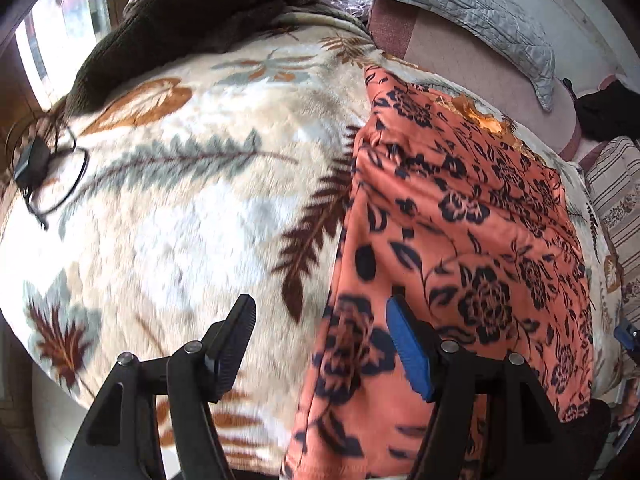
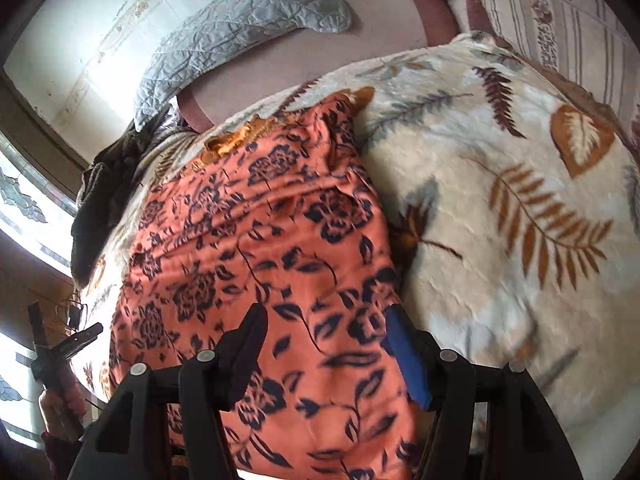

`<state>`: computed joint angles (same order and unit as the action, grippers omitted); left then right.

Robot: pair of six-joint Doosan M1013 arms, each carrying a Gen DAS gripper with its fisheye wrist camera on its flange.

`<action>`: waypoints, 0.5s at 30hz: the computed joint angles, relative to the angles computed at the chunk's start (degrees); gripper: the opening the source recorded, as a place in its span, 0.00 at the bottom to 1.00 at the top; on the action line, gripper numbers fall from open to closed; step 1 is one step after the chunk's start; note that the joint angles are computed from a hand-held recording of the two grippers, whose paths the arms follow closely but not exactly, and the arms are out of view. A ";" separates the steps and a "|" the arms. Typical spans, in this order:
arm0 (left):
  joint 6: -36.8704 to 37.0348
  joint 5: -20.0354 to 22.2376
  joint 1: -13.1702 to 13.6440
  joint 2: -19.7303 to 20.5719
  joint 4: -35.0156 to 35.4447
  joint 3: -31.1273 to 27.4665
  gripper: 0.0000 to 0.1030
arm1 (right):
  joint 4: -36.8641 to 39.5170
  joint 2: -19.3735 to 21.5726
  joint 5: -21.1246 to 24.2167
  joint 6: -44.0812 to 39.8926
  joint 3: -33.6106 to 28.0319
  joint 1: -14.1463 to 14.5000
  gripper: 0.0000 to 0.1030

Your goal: Fold small clothes

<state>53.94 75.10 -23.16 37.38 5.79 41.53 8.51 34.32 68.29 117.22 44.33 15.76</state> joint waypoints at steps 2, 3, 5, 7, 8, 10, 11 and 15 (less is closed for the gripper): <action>-1.12 -0.53 -0.42 -2.53 -0.70 4.26 0.66 | 0.59 -2.33 -0.80 0.21 4.22 -0.28 0.63; -1.21 -0.10 -0.77 -3.25 -0.48 5.43 0.66 | 0.93 -3.44 -1.45 0.57 6.14 -0.42 0.63; 0.00 1.05 -1.58 -4.10 0.19 6.87 0.54 | 1.57 -5.23 -2.10 1.51 9.49 -0.71 0.65; 2.19 2.10 -2.15 -4.34 -0.17 7.67 0.33 | 1.76 -6.29 -1.53 1.90 11.64 -0.91 0.66; 3.00 2.69 -2.24 -4.28 -0.70 7.82 0.20 | 1.74 -6.71 -1.26 2.24 12.60 -1.03 0.66; 3.53 3.20 -2.31 -4.26 -1.20 8.16 0.14 | 2.50 -7.25 -0.59 3.14 14.18 -1.35 0.66; 3.45 3.20 -2.38 -4.44 -0.87 8.52 0.14 | 2.79 -7.41 -0.35 3.92 14.80 -1.47 0.66; 4.67 5.01 -2.04 -4.04 -1.78 7.43 0.22 | 2.51 -7.04 0.58 5.56 15.40 -1.28 0.66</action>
